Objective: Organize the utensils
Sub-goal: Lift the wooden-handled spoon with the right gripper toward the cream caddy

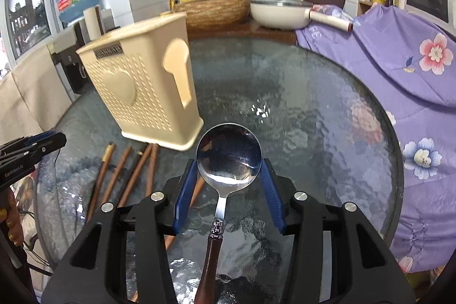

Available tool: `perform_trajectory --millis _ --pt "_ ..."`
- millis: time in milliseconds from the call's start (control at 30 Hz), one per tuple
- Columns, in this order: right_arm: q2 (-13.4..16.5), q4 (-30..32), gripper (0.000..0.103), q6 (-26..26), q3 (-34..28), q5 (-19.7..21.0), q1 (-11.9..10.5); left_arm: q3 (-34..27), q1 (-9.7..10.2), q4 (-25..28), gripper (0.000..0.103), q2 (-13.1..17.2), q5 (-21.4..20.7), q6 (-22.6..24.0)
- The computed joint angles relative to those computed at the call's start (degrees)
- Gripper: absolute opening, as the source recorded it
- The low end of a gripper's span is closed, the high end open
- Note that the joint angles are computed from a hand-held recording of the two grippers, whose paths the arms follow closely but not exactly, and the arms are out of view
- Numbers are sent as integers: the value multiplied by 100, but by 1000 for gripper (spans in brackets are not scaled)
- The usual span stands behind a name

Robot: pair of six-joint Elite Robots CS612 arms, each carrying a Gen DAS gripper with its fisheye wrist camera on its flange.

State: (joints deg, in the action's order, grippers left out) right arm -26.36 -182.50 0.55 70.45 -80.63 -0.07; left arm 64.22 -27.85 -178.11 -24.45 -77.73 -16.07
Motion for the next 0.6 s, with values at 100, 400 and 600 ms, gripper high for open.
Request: perform_trajectory --millis 100,400,600 --pt "-60 -177 47 27 99 126 -17 32 -20 -129 35 -38 81 103" --pt "-181 -339 20 -172 247 234 -8 136 -31 -398 34 -107 -23 126" --pt "-125 -264 50 -130 168 -9 29 134 -37 -381 34 -93 27 106"
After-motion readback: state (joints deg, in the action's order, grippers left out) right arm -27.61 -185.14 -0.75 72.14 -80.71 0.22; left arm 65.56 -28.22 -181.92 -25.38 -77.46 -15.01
